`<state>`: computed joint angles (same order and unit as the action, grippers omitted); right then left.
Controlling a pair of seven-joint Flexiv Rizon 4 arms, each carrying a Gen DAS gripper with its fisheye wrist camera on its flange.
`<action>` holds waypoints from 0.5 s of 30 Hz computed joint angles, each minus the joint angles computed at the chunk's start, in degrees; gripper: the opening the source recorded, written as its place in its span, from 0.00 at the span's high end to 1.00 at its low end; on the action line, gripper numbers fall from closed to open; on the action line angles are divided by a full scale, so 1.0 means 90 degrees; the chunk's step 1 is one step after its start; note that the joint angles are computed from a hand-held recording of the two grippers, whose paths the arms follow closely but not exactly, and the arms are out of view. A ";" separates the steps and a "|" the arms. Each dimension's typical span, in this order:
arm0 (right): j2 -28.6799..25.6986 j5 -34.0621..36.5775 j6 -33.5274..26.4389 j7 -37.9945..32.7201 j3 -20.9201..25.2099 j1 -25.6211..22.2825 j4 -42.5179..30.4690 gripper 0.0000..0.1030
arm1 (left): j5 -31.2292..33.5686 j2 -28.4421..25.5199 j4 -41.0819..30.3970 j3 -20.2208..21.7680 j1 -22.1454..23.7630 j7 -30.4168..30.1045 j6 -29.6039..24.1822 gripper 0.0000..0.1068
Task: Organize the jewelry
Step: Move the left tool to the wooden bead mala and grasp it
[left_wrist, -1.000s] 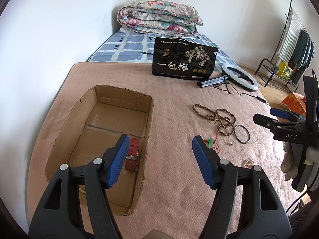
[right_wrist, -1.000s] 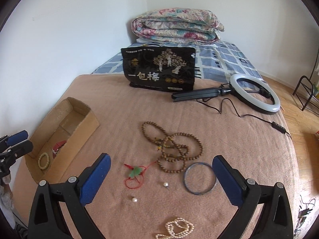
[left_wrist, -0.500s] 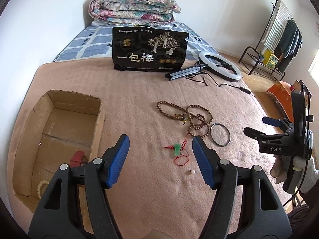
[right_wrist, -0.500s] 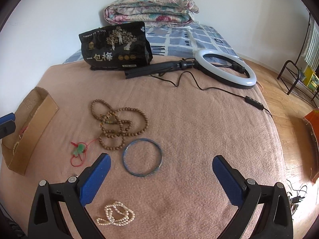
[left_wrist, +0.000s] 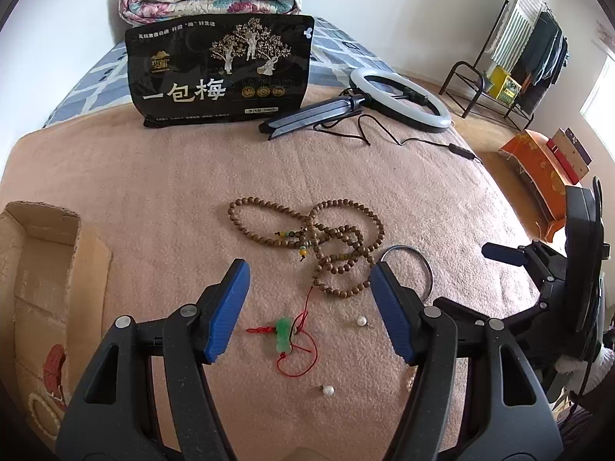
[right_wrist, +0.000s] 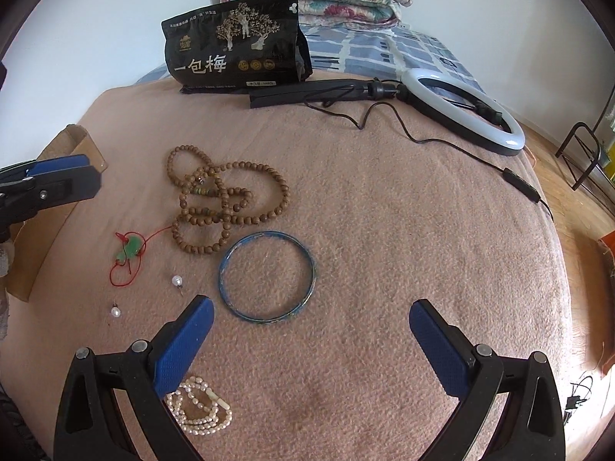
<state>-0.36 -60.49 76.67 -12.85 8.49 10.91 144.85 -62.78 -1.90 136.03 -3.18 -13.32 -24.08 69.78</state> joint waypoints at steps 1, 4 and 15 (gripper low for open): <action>-0.0051 -0.0106 0.0129 0.0062 -0.0042 -0.0032 0.0003 0.00 | -0.0002 -0.0090 -0.0059 -0.0023 0.0001 -0.0007 -0.0042 0.37; -0.0179 -0.0502 0.0446 0.0312 -0.0173 -0.0128 0.0009 0.00 | 0.0062 -0.0377 -0.0226 -0.0139 -0.0004 0.0019 0.0045 0.37; -0.0466 -0.1601 0.1095 0.0954 -0.0496 -0.0424 -0.0017 0.00 | 0.1805 -0.1176 -0.0627 -0.0413 0.0321 -0.0275 0.0232 0.37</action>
<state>-4.55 -74.90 86.52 -4.27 4.02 7.10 144.70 -46.53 -12.49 130.39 -6.90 -10.43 -26.56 71.87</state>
